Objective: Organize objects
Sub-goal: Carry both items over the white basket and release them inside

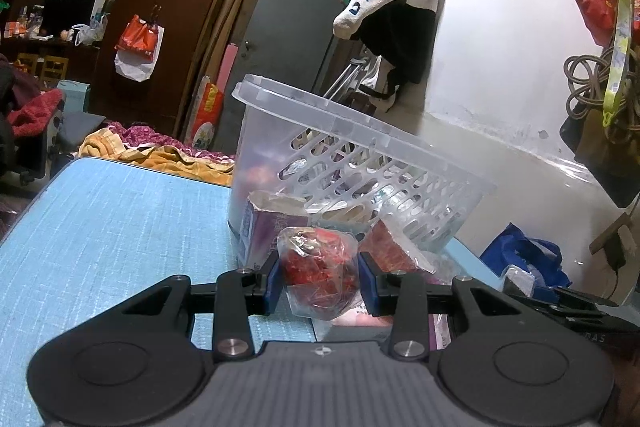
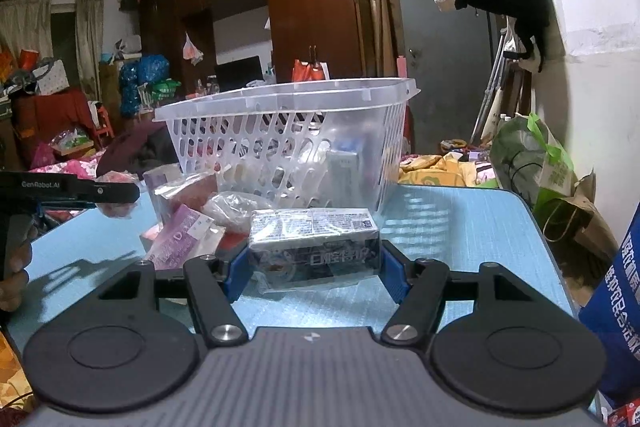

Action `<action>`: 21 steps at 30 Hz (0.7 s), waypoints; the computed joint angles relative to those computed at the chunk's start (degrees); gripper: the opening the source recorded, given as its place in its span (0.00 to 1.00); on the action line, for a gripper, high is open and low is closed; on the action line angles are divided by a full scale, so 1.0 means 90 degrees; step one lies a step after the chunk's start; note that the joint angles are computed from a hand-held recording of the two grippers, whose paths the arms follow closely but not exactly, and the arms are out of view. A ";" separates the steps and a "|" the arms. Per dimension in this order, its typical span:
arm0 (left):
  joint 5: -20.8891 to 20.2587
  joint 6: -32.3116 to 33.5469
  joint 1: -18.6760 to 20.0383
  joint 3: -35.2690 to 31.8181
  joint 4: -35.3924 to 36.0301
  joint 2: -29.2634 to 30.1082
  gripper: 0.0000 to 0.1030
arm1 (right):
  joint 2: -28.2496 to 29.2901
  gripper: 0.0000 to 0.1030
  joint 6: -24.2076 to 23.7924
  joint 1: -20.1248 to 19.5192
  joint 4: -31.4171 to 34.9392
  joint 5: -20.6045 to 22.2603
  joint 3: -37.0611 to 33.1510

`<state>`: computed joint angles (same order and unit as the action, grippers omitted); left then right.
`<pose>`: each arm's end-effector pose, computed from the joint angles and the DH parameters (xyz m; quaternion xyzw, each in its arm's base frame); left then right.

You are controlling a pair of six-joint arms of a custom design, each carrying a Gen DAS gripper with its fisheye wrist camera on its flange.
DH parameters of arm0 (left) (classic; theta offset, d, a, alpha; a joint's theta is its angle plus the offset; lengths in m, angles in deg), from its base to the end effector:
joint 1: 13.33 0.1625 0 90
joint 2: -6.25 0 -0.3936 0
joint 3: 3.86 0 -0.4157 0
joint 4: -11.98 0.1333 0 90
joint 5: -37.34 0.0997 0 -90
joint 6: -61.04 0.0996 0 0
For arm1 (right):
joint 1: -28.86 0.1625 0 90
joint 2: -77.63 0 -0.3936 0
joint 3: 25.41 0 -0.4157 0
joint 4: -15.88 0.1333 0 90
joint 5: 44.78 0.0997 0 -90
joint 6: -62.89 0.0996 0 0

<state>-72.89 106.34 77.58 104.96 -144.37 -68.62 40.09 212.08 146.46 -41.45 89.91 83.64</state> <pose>0.1081 -0.5802 0.2848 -0.4025 -0.8568 0.3188 0.0473 0.2822 -0.4033 -0.1059 0.1522 -0.7509 0.5597 0.3158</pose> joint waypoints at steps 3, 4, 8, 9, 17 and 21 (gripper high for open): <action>-0.0226 0.0046 0.0073 0.0030 -0.0129 -0.0014 0.42 | -0.0003 0.66 -0.0140 0.0017 -0.0381 -0.0060 0.0136; -0.0344 0.0068 0.0096 0.0098 -0.0297 -0.0046 0.42 | -0.0006 0.66 -0.0305 0.0027 -0.0729 -0.0196 0.0280; -0.0772 0.0075 -0.0113 0.0184 -0.0416 -0.0404 0.42 | -0.0312 0.66 -0.0405 0.0182 -0.1481 -0.0783 0.0693; -0.0819 0.0001 -0.0282 0.0179 -0.0508 -0.0482 0.42 | -0.0457 0.66 -0.0453 0.0232 -0.1459 -0.0958 0.0695; 0.1046 -0.0662 -0.1792 -0.0524 -0.0784 0.0258 0.42 | -0.0269 0.67 -0.1615 0.0354 0.1388 -0.0245 -0.2077; 0.1460 -0.0710 -0.1799 -0.0737 -0.0875 0.0680 0.74 | 0.0148 0.97 -0.1402 0.0125 0.2278 -0.0083 -0.2876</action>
<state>-59.74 99.95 61.39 98.33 -152.24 -62.50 41.42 199.46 147.58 -20.95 89.16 57.75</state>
